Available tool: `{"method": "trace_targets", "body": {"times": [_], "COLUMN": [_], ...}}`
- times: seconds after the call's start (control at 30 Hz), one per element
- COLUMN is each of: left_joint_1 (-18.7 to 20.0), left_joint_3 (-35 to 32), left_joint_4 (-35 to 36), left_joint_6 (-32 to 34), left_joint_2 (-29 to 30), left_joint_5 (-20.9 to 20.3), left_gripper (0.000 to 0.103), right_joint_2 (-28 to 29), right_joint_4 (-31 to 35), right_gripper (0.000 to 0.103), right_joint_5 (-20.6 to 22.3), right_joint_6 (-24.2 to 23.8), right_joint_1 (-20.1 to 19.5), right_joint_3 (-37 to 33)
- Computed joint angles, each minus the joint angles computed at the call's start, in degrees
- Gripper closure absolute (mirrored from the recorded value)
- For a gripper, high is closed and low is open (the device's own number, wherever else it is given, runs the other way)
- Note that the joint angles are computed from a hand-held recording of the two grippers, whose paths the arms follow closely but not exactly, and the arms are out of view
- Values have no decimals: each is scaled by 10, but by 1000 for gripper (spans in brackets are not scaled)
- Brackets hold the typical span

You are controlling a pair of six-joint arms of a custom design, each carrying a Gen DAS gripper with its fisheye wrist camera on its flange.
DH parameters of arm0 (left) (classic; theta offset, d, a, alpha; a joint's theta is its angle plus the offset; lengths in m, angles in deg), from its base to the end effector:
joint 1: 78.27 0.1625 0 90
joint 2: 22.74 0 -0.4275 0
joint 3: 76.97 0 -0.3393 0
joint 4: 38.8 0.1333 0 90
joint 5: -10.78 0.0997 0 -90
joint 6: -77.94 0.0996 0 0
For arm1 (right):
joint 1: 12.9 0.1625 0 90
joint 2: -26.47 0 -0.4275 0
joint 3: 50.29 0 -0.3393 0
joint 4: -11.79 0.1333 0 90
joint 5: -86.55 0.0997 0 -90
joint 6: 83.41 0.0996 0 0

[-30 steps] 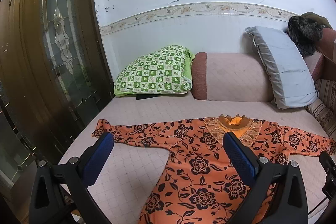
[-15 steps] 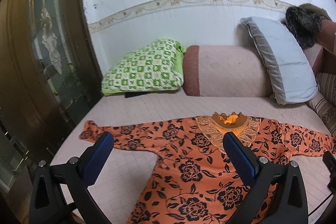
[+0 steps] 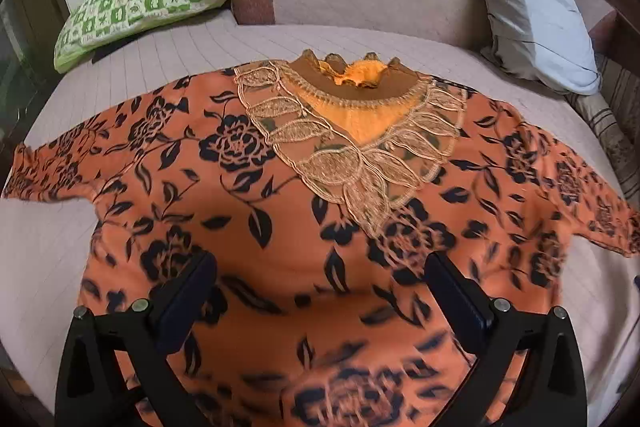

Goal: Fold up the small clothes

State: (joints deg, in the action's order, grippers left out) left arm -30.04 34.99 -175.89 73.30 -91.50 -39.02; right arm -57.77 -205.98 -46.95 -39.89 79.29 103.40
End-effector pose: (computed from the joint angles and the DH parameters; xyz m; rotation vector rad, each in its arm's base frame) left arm -0.1903 -0.5096 0.2596 0.7627 2.3679 -0.4363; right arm 0.0752 -0.2732 0.3170 -1.3282 -2.0286 1.5837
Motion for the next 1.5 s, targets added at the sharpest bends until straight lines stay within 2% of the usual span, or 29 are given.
{"method": "trace_targets", "body": {"times": [0.1, 0.17, 0.2, 0.23, 0.3, 0.33, 0.37, 0.43, 0.47, 0.5, 0.57, 0.6, 0.7, 0.83, 0.9, 1.03, 1.17, 1.27, 1.3, 1.33, 1.37, 1.4, 1.5], "left_joint_1": [15, 26, 28, 32, 40, 43, 43, 42, 42, 43, 44, 45, 53, 76, 92, 125, 156, 173, 177, 181, 185, 187, 190], "left_joint_3": [-3, -13, -15, -20, -31, -34, -36, -38, -39, -42, -51, -55, -73, -111, -135, -175, -214, -243, -250, -256, -262, -268, -276], "left_joint_4": [-38, -55, -58, -64, -59, -59, -62, -72, -79, -83, -90, -92, -107, -113, -106, -100, -92, -58, -49, -42, -35, -28, -5], "left_joint_6": [30, 42, 44, 47, 48, 47, 48, 50, 52, 53, 54, 55, 64, 67, 61, 62, 66, 53, 49, 48, 46, 45, 32], "left_joint_2": [14, 28, 27, 30, 31, 31, 31, 30, 31, 31, 31, 29, 25, 13, 8, 5, 9, 9, 8, 7, 8, 9, 11], "left_joint_5": [19, 37, 41, 45, 45, 45, 49, 64, 70, 77, 95, 102, 129, 155, 160, 164, 170, 166, 164, 160, 157, 158, 160], "left_gripper": [0, 0, 0, 0, 0, 0, 0, 0, 0, 0, 0, 0, 0, 0, 0, 0, 0, 0, 0, 0, 0, 0, 0], "right_joint_2": [-25, -31, -20, -4, 11, 10, 7, 5, 10, 23, 55, 75, 118, 220, 274, 411, 537, 611, 632, 648, 660, 672, 681], "right_joint_4": [-51, -62, -94, -125, -126, -111, -88, -67, -61, -67, -75, -62, -21, 51, 89, 196, 297, 409, 453, 479, 516, 552, 585], "right_gripper": [25, 29, 29, 31, 50, 76, 90, 97, 98, 98, 98, 98, 98, 98, 98, 98, 97, 92, 89, 71, 41, 33, 33], "right_joint_5": [52, 87, 90, 69, 15, 3, -12, -29, -46, -72, -111, -128, -99, -28, 13, 89, 114, 119, 123, 115, 118, 132, 166], "right_joint_6": [-1, 12, 10, 1, -12, -17, -10, 4, 5, -5, -62, -99, -140, -175, -176, -145, -105, -90, -94, -91, -94, -107, -145], "right_joint_1": [-106, -160, -172, -168, -154, -161, -161, -162, -145, -116, -62, -22, 46, 122, 142, 169, 189, 191, 191, 197, 196, 192, 193], "right_joint_3": [18, 24, 25, 18, -6, -16, -25, -34, -45, -58, -101, -138, -221, -371, -443, -617, -773, -891, -928, -942, -970, -995, -1006]}}
